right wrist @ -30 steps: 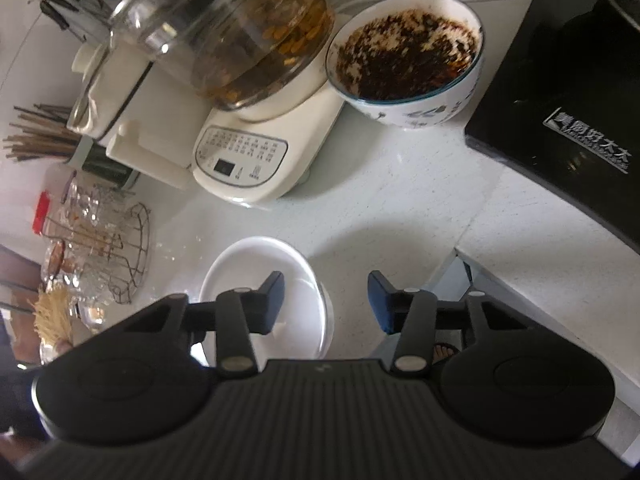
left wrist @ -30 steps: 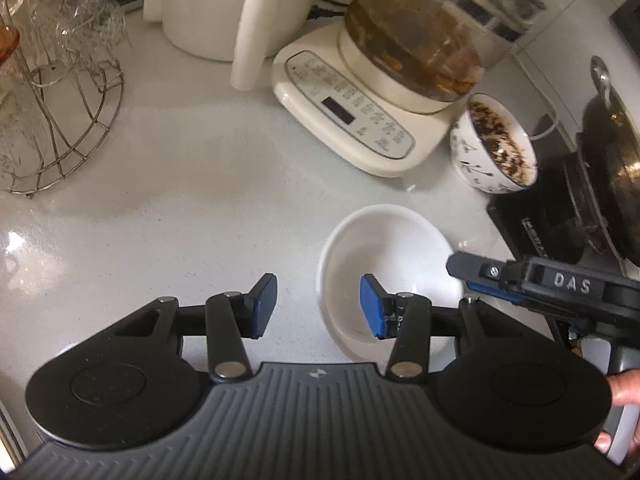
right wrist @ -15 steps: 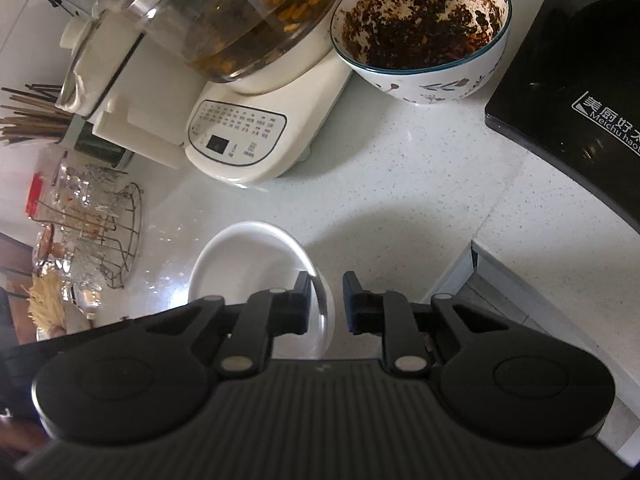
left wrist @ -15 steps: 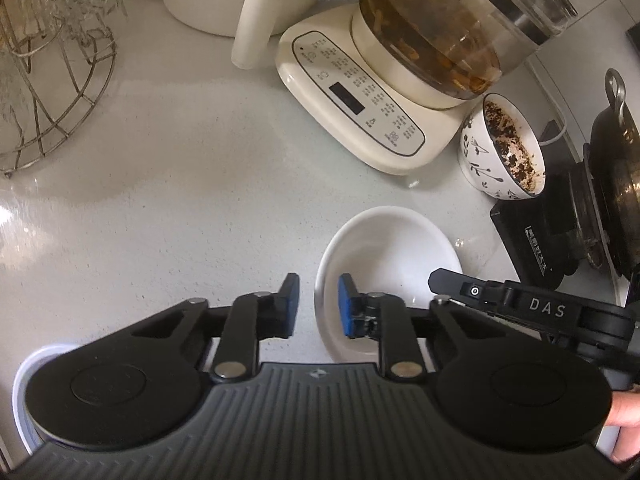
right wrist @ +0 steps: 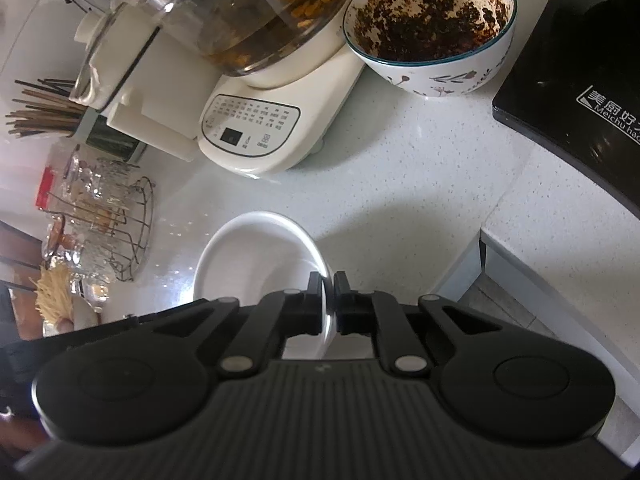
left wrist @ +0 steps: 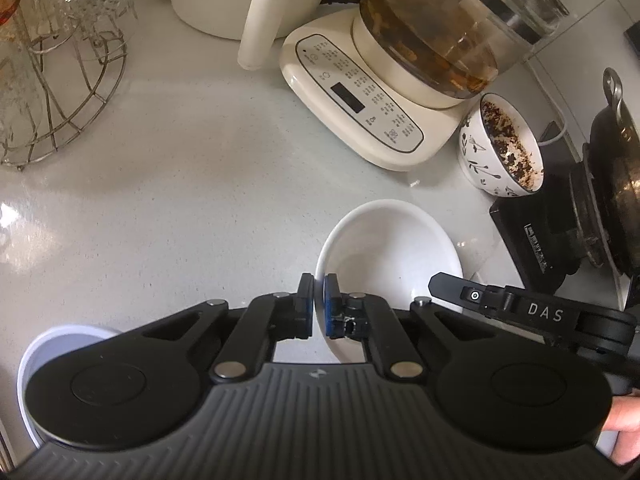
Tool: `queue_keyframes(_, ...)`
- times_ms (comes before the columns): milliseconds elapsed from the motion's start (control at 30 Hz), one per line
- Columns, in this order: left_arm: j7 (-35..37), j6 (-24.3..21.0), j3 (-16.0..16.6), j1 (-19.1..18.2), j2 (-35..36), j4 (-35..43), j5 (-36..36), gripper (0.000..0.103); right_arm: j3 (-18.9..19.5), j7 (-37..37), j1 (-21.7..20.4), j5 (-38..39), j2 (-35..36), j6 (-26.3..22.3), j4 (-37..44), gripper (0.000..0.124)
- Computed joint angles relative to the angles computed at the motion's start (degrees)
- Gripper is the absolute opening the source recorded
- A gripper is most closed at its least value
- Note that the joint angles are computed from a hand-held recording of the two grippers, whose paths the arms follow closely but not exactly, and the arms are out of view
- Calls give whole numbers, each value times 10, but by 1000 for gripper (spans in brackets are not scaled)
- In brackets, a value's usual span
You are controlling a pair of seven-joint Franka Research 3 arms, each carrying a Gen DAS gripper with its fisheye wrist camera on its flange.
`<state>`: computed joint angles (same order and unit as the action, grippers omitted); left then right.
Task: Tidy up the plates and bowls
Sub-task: 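Lift the white ceramic bowl with both grippers and carry it to the nested bowls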
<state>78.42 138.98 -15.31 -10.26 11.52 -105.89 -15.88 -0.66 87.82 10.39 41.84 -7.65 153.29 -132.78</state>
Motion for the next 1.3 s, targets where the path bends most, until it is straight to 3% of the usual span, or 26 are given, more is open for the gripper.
queue_keyframes(500,39,22,16,-4,-94,-70,-61,6,4,-20,24,-9,-69,44,-36,8)
queue_keyframes(900,80,27,60,-13,-188,-137,-130,6,14,-2,51,-25,-100,59,-32,8)
queue_keyframes(1300,89,32,106,-28,-286,-217,-149,7,19,6,88,-32,-118,67,-31,9)
